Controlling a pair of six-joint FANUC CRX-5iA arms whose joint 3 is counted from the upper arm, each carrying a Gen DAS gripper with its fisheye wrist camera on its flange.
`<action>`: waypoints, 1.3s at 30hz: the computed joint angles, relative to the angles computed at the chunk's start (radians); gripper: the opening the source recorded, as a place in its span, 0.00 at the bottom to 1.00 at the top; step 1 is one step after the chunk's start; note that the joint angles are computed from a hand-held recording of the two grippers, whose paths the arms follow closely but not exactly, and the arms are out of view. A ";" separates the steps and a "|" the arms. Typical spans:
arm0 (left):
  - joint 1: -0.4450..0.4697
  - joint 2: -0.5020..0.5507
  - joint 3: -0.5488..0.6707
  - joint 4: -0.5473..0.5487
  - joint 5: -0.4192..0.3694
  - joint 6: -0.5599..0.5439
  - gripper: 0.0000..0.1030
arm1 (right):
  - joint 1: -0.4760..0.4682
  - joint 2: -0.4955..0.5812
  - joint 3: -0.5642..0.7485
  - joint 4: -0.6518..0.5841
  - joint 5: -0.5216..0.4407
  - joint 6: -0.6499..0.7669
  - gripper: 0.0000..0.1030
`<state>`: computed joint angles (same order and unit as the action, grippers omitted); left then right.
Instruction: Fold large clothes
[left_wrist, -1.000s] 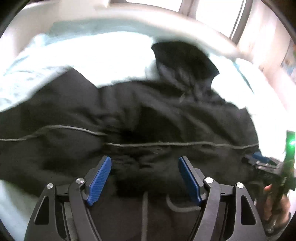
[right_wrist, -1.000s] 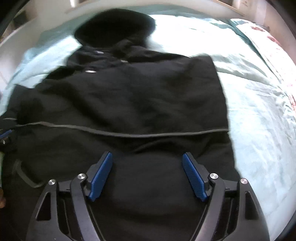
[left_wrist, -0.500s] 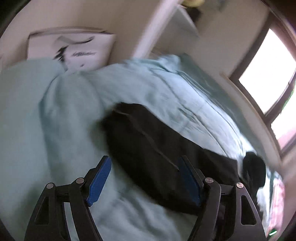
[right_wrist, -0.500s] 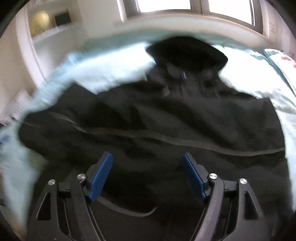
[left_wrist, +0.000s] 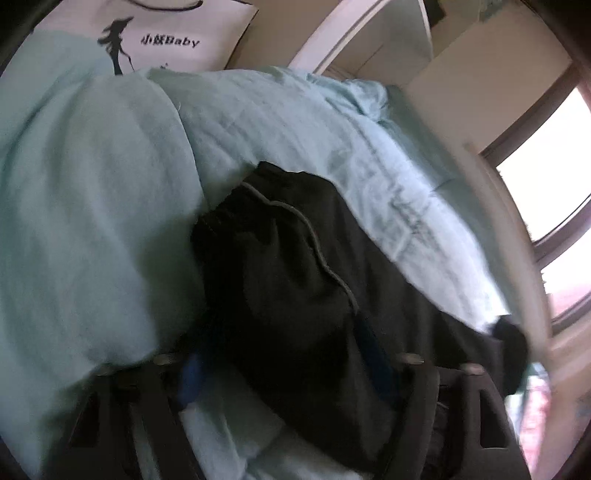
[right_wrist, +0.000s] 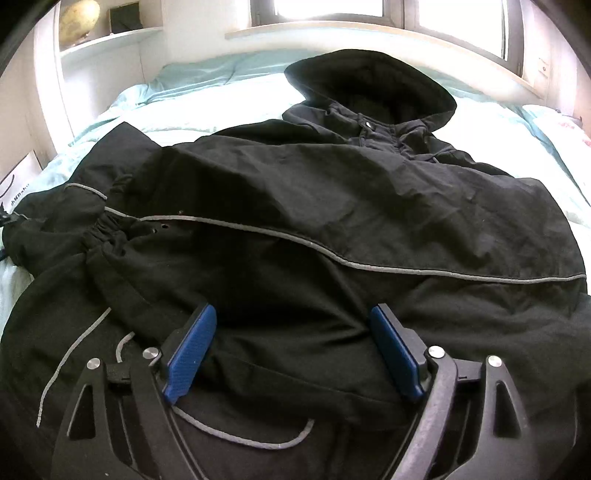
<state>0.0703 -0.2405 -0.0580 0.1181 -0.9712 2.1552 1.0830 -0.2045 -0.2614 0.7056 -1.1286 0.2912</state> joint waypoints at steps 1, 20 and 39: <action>-0.019 0.002 0.014 -0.035 -0.002 0.023 0.36 | 0.002 0.000 0.000 0.001 -0.001 -0.002 0.85; -0.667 0.207 0.492 -0.476 0.031 -0.055 0.19 | 0.059 -0.085 0.016 0.079 -0.097 -0.115 0.85; -0.844 0.866 1.110 -0.167 -0.386 -0.329 0.28 | 0.045 -0.231 0.012 0.007 -0.298 -0.006 0.85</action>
<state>-0.7735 0.6256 1.0520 -0.0490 -1.3573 1.8265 1.1277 -0.4354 -0.2490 0.7122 -1.4268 0.2849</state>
